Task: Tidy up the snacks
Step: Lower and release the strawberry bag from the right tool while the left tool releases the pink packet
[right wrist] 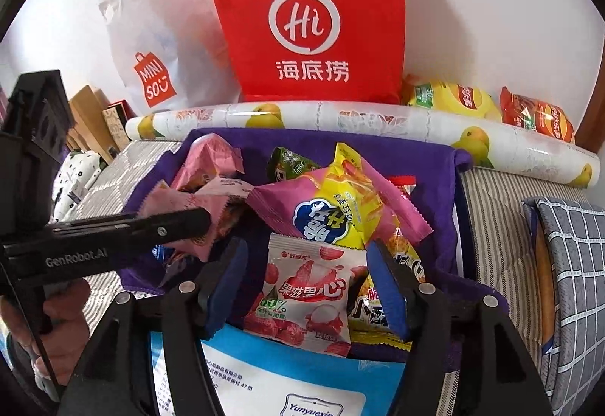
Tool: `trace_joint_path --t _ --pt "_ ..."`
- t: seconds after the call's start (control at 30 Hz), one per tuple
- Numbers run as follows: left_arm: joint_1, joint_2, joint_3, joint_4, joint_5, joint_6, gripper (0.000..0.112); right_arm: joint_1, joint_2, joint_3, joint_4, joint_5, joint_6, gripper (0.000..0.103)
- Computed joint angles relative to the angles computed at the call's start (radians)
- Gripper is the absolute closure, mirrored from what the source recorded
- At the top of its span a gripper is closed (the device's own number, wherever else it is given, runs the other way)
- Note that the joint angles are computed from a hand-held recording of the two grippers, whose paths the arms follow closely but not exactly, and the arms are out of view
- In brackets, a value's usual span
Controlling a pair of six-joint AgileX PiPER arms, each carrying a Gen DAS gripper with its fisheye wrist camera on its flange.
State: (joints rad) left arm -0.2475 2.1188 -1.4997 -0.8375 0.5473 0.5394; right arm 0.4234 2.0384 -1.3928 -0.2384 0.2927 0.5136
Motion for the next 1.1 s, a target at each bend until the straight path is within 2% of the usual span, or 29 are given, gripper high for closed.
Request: trace_joint_path --t 0.17,0.47,0.6,1.1 --pt "-0.028 0.014 -0.009 0.126 -0.046 -0.111 0.078 -0.008 -0.017 0.021 0.022 -0.022 -0.019 0.038" --pt "-0.041 0.044 -0.033 0.182 -0.049 -0.164 0.078 -0.008 -0.015 0.025 0.016 -0.023 -0.011 0.038" --pt "-0.061 0.036 -0.018 0.229 -0.08 -0.191 0.078 -0.007 -0.016 0.027 -0.003 -0.023 0.007 0.038" --pt "-0.043 0.027 -0.02 0.198 -0.057 -0.171 0.076 -0.018 -0.018 0.042 -0.101 -0.017 0.099 0.038"
